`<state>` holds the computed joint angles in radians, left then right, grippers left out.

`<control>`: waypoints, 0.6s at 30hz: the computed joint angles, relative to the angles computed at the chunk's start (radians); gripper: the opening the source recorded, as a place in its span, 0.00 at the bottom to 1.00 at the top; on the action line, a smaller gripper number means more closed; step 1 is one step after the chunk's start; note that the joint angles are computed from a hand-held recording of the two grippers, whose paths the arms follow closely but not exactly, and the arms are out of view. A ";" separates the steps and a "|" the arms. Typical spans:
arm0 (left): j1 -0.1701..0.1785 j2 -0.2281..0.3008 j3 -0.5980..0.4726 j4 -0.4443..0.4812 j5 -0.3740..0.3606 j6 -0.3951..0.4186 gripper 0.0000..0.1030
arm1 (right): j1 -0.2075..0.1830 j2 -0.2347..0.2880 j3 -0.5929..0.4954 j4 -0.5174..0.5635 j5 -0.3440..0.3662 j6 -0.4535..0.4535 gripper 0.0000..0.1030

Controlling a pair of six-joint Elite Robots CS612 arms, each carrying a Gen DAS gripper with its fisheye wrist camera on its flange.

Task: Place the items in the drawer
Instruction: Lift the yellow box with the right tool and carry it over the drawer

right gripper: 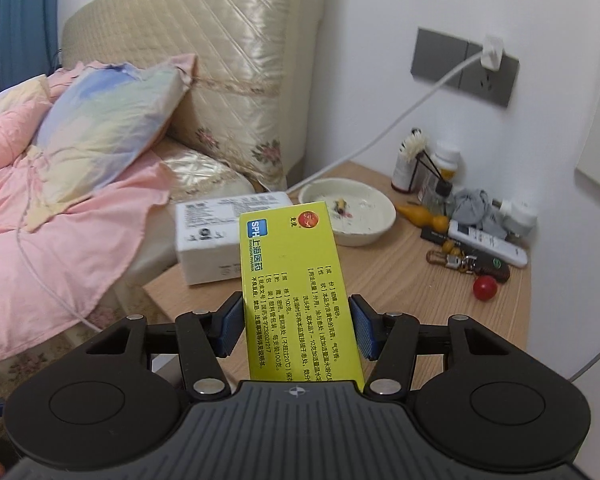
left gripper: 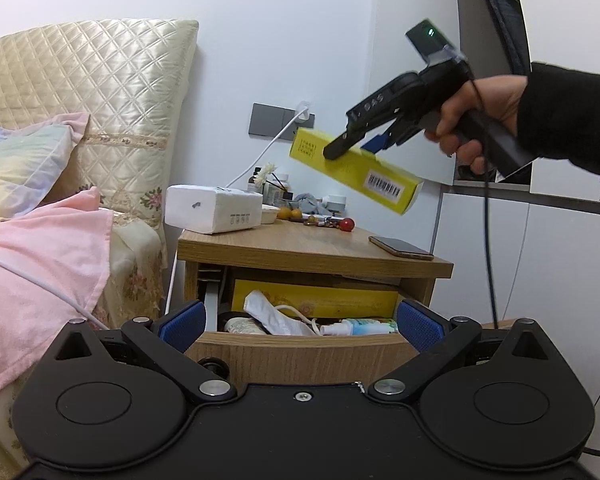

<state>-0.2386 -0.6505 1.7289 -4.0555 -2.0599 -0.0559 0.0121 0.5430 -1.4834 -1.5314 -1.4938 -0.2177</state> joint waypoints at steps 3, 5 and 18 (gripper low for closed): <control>-0.002 0.000 0.002 0.000 0.003 0.006 0.98 | 0.006 0.008 -0.030 0.016 0.012 -0.020 0.58; -0.002 0.001 0.002 0.005 0.005 0.008 0.98 | 0.011 0.018 -0.053 0.027 0.022 -0.033 0.58; -0.006 0.006 -0.009 -0.009 0.033 0.020 0.98 | 0.038 0.080 -0.135 0.168 0.027 -0.153 0.58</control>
<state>-0.2448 -0.6441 1.7199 -4.0648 -2.0273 -0.0361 0.0505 0.6234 -1.6187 -1.3638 -1.4671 -0.3705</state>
